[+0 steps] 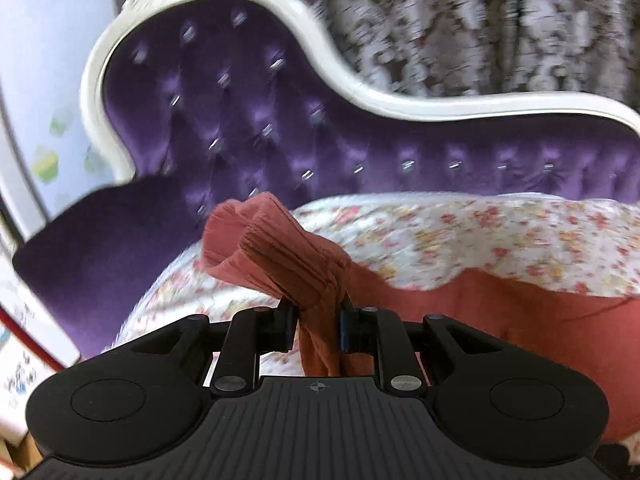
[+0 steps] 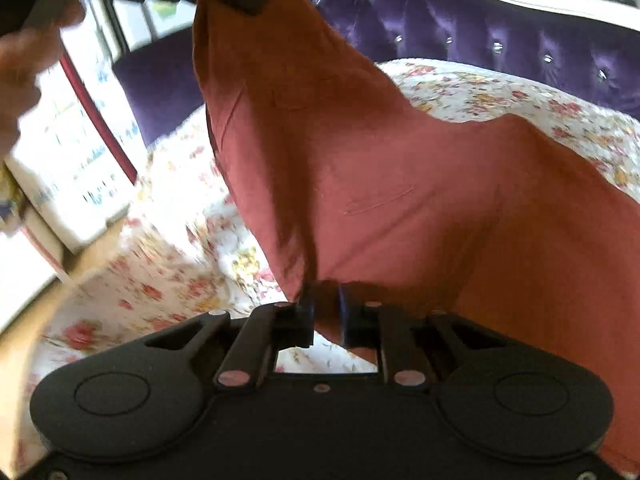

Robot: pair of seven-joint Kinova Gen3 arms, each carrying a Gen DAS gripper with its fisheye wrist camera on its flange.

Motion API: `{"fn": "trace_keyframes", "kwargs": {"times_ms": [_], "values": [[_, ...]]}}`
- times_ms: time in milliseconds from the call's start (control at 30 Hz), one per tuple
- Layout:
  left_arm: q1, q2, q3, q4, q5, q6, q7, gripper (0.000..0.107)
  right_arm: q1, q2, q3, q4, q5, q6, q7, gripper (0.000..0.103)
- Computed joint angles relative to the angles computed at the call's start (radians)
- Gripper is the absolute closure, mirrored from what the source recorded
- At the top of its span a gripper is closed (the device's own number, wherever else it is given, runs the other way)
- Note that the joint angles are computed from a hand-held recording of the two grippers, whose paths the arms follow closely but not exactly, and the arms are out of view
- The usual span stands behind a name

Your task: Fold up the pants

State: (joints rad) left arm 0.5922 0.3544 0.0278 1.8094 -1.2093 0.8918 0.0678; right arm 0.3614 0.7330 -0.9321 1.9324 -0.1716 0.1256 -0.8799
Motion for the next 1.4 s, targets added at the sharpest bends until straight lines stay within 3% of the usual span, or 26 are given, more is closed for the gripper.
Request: {"fn": "trace_keyframes", "kwargs": {"times_ms": [100,200,267,367,500,567,633,700,800,900,967,1033,1133,1233,1333,1400], "values": [[0.059,-0.004,0.002,-0.042,-0.012,0.025,-0.017,0.089,0.139,0.002,-0.077,0.008,-0.073,0.019,0.048,0.078],[0.129,0.017,-0.020,-0.107,-0.019,0.004,-0.060,0.089,0.242,-0.002,-0.108,0.020,-0.055,-0.005,0.010,0.078],[0.138,0.047,0.001,-0.149,-0.024,-0.035,-0.086,0.088,0.279,-0.031,-0.075,0.020,-0.061,-0.010,-0.026,0.078],[0.142,0.127,0.011,-0.231,0.018,-0.131,-0.160,0.085,0.271,-0.074,0.039,0.007,-0.069,-0.015,-0.083,0.077],[0.025,0.261,0.173,-0.356,0.135,-0.205,-0.322,0.081,0.265,-0.077,0.172,-0.035,-0.082,0.046,-0.140,0.080],[-0.030,0.335,0.258,-0.424,0.199,-0.202,-0.404,0.080,0.325,-0.044,0.147,-0.056,-0.118,0.078,-0.095,0.084],[-0.027,0.385,0.280,-0.492,0.262,-0.158,-0.485,0.080,0.362,-0.029,0.132,-0.070,-0.139,0.106,-0.066,0.084],[0.016,0.389,0.228,-0.504,0.297,-0.160,-0.526,0.076,0.350,-0.028,0.148,-0.085,-0.155,0.113,-0.040,0.084],[0.061,0.338,0.134,-0.444,0.347,-0.267,-0.530,0.070,0.361,-0.021,0.147,-0.093,-0.196,0.138,-0.002,0.084],[0.045,0.277,0.128,-0.368,0.320,-0.389,-0.499,0.070,0.371,-0.023,0.150,-0.093,-0.229,0.148,0.040,0.084],[0.097,0.238,0.050,-0.315,0.268,-0.450,-0.423,0.067,0.375,-0.032,0.152,-0.084,-0.254,0.147,0.065,0.081],[0.154,0.223,-0.043,-0.296,0.255,-0.446,-0.351,0.064,0.383,-0.042,0.153,-0.078,-0.282,0.152,0.089,0.076],[0.222,0.246,-0.163,-0.325,0.348,-0.346,-0.345,0.063,0.423,-0.057,0.136,-0.062,-0.326,0.147,0.139,0.066],[0.177,0.279,-0.163,-0.359,0.470,-0.256,-0.392,0.063,0.466,-0.073,0.093,-0.038,-0.378,0.099,0.184,0.046],[0.081,0.289,-0.102,-0.337,0.588,-0.278,-0.461,0.063,0.543,-0.037,-0.019,-0.021,-0.379,0.035,0.213,0.040],[0.032,0.302,-0.067,-0.321,0.667,-0.307,-0.532,0.063,0.538,-0.019,-0.035,-0.043,-0.352,0.049,0.195,0.035]]}}
